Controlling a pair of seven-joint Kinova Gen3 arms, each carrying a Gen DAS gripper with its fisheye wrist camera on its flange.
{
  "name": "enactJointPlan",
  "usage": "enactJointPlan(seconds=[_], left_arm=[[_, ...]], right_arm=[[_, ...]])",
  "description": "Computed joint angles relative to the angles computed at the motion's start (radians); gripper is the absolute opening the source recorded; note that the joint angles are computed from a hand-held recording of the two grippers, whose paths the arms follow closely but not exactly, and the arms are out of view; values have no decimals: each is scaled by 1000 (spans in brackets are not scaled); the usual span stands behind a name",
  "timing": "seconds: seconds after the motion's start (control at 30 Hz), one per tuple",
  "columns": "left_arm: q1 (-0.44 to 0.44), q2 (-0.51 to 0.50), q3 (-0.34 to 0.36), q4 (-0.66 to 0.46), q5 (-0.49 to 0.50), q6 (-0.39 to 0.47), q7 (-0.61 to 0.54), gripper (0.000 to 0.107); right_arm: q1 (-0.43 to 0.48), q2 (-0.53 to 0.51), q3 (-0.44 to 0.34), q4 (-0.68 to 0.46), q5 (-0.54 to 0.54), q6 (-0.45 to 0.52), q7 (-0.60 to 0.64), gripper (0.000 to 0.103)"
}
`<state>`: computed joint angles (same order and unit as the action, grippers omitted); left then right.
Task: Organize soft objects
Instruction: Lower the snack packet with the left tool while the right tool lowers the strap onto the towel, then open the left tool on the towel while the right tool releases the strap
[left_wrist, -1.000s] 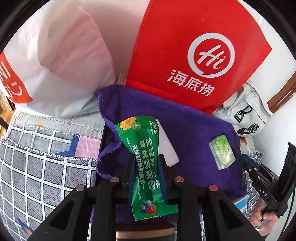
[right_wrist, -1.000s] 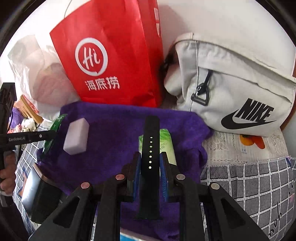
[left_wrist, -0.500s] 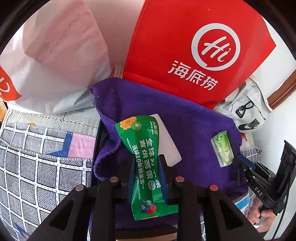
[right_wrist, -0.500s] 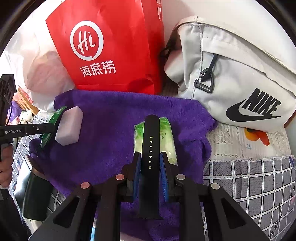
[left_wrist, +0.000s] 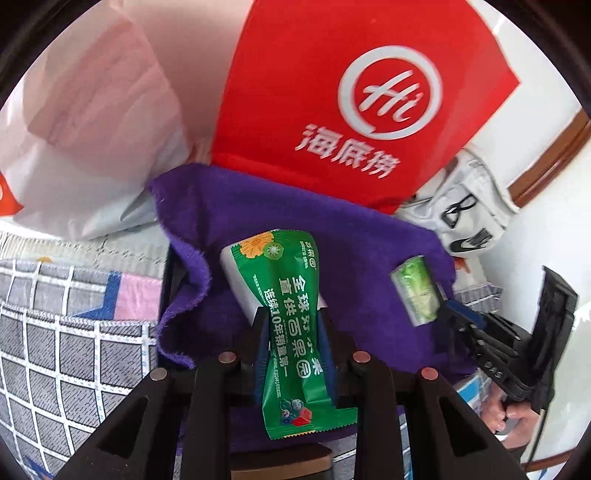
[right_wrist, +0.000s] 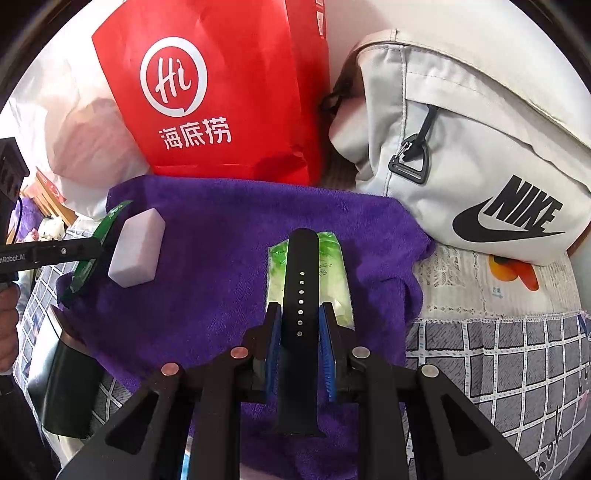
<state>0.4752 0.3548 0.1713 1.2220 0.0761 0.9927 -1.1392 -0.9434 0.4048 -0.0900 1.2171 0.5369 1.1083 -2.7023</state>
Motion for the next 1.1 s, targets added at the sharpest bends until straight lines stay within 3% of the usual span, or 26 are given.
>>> enactJointPlan(seconds=[0.33, 0.5, 0.6, 0.63, 0.9, 1.1], left_arm=[[-21, 25, -7, -13, 10, 51, 15, 26], [-12, 34, -18, -28, -2, 77, 41, 37], [-7, 29, -20, -31, -15, 81, 52, 54], [-4, 26, -21, -32, -21, 80, 57, 54], [29, -20, -24, -48, -83, 98, 85, 56], [55, -90, -14, -6, -126, 100, 135, 59]], right_arm=[[8, 1, -2, 4, -8, -6, 4, 21], [9, -1, -1, 1, -12, -8, 8, 21], [10, -10, -3, 5, -14, -14, 5, 42], [0, -9, 1, 0, 0, -3, 1, 48], [-84, -35, 7, -26, 122, 66, -87, 63], [-159, -41, -20, -66, 177, 172, -120, 63]])
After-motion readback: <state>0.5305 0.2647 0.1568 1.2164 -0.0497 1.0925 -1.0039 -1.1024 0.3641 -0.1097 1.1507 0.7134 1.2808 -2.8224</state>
